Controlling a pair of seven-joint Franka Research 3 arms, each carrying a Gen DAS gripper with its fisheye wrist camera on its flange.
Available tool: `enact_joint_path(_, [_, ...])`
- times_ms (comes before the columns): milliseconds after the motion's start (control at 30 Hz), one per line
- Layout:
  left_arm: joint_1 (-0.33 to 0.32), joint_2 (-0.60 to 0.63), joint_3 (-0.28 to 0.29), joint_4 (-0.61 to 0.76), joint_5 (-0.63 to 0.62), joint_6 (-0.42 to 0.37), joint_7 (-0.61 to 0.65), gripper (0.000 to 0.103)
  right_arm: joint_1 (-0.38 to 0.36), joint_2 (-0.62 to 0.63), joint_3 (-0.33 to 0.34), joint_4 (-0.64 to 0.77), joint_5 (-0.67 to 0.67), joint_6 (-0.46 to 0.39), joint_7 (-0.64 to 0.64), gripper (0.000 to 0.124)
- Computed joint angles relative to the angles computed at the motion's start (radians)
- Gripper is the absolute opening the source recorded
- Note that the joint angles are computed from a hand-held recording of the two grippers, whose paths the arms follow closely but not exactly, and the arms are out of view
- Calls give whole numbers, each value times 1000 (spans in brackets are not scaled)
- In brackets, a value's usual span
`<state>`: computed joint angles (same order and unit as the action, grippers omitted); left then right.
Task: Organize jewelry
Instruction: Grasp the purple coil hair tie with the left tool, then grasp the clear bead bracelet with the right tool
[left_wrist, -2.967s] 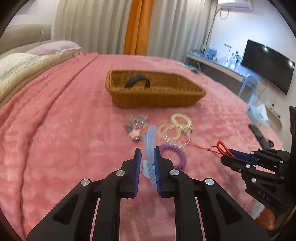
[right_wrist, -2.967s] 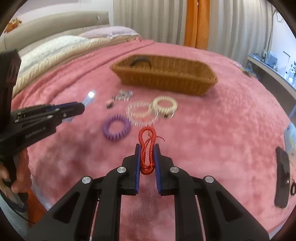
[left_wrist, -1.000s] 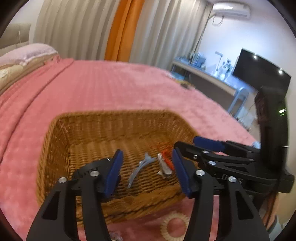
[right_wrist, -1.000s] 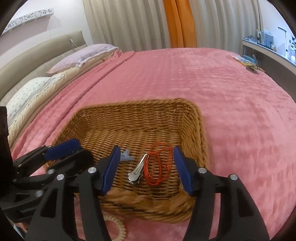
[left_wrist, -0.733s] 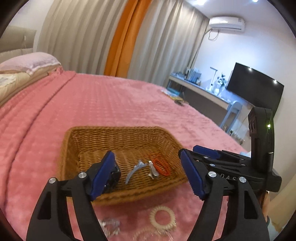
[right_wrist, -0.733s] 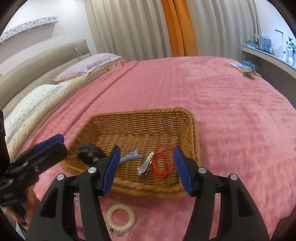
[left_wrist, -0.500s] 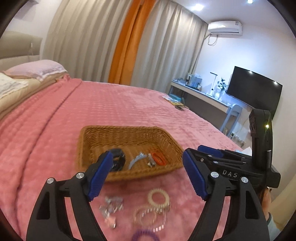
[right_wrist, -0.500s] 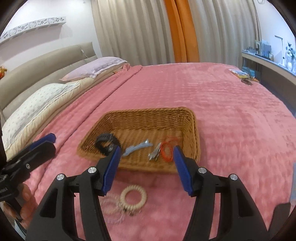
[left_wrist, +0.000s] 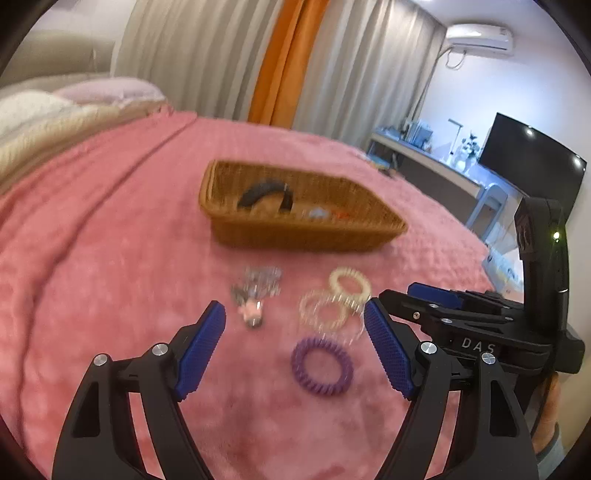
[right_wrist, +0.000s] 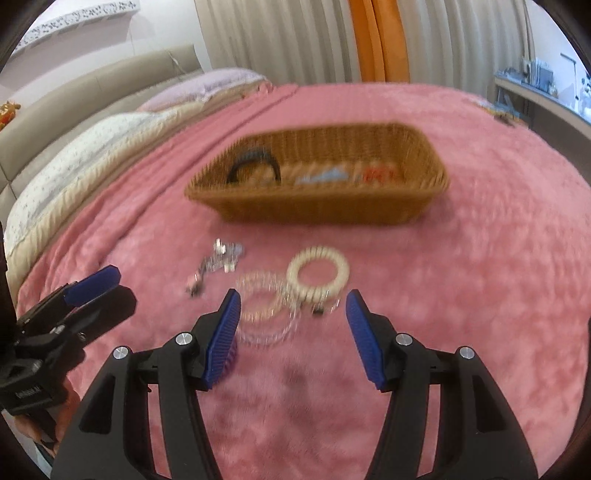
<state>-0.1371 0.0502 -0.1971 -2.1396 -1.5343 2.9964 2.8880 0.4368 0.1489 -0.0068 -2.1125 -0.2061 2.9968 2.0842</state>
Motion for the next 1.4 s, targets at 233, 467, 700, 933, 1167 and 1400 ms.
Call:
enact_joint_path(233, [12, 34, -15, -38, 298, -7, -235, 59, -18, 49, 52, 41, 158, -72, -138, 31])
enact_joint_path(467, [25, 51, -35, -54, 498, -22, -400, 52, -9, 93, 39, 99, 192, -111, -141, 30])
enact_joint_path(700, [22, 68, -34, -84, 863, 28, -715, 14, 37, 105, -15, 117, 81, -119, -52, 6])
enact_joint_path(933, [106, 50, -125, -98, 776, 57, -657, 9, 80, 31, -79, 42, -135, -116, 136, 6])
enact_joint_path(1167, [96, 45, -99, -93, 727, 45, -648, 9, 28, -83, -60, -81, -330, -152, 331, 6])
enact_joint_path(1400, [100, 52, -102, -85, 692, 31, -609, 9, -67, -127, 20, -167, -277, -104, 293, 7])
